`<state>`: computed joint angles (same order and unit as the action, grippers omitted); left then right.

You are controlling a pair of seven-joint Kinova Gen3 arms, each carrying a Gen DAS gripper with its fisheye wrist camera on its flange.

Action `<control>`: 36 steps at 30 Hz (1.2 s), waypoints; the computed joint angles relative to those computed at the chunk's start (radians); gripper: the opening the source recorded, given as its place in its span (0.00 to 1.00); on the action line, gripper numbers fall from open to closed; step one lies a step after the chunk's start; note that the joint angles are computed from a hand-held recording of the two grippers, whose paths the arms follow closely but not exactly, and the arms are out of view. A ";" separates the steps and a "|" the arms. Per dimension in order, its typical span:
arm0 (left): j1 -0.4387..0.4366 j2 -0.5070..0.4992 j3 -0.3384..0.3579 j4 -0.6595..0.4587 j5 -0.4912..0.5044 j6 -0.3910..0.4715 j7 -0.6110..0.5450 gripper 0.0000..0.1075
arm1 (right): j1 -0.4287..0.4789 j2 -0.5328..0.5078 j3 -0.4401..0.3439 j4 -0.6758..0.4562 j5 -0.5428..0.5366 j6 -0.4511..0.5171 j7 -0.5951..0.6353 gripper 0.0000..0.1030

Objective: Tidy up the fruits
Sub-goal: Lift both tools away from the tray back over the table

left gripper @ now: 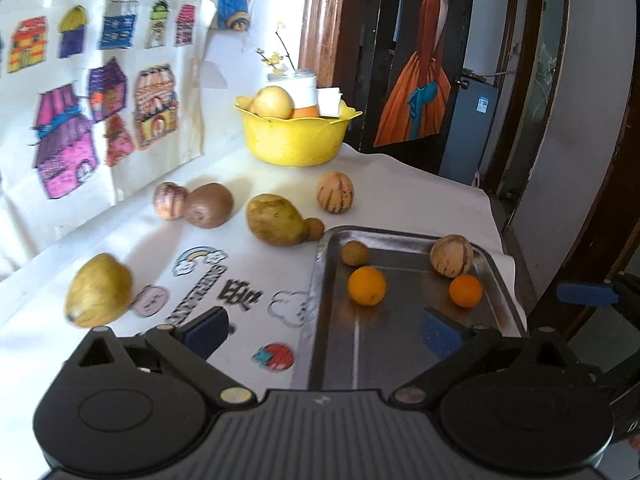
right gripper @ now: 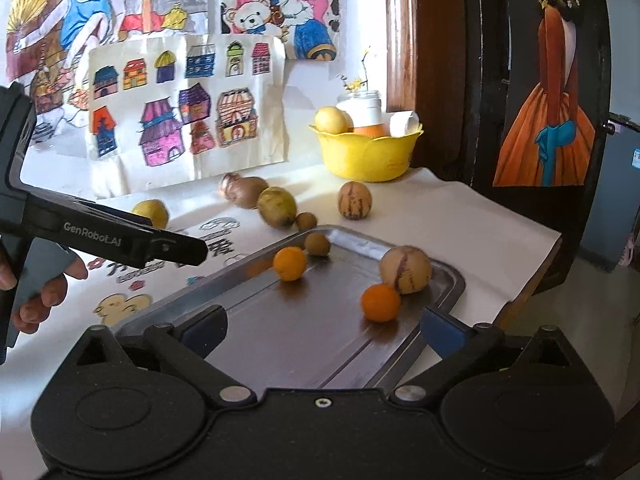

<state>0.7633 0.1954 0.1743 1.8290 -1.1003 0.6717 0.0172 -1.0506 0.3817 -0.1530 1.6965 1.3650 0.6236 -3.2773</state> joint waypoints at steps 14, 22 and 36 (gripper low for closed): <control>-0.043 -0.110 0.079 0.137 0.078 0.089 -0.036 0.95 | -0.104 0.028 -0.017 -0.096 -0.278 0.089 0.271 0.99; -0.106 -0.170 0.111 0.221 0.108 0.076 -0.005 0.95 | -0.163 0.070 0.006 -0.182 -0.395 0.115 0.388 0.99; -0.258 -0.278 0.148 0.350 0.102 0.024 0.068 0.95 | -0.200 0.198 0.043 -0.447 -0.625 0.162 0.767 0.99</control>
